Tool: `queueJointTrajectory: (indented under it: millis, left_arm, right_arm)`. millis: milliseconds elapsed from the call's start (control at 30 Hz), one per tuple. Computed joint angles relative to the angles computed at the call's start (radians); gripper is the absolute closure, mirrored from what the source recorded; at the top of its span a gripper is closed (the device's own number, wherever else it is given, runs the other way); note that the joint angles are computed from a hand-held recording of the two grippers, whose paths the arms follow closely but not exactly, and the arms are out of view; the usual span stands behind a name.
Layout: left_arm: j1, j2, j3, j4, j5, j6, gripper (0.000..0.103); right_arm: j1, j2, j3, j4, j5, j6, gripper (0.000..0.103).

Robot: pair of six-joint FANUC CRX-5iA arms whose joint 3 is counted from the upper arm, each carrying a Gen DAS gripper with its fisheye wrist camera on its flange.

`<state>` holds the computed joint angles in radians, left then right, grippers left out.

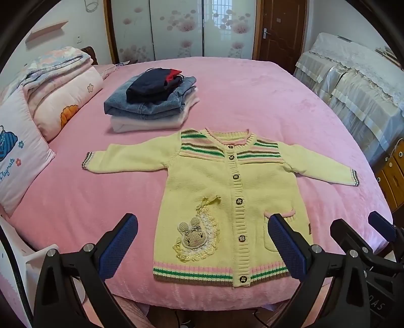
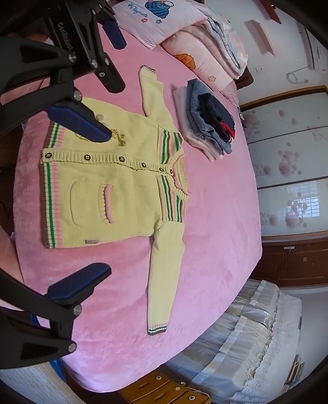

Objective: Fold large clothes

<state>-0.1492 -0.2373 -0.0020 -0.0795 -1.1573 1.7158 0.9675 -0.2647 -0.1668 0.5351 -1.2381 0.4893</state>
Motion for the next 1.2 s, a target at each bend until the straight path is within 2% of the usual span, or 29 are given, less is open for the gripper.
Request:
queueJointTrajectory:
  millis: [733,1200]
  left_arm:
    - [-0.004,-0.014,-0.018,0.003,-0.007,0.018,0.001]
    - [-0.020,-0.028,-0.014,-0.005,-0.011,0.033,0.001]
  right_arm:
    - [0.013,-0.033,-0.008,-0.023,0.011,-0.009,0.006]
    - [0.039,-0.055,-0.039,0.023,0.024,-0.051,0.006]
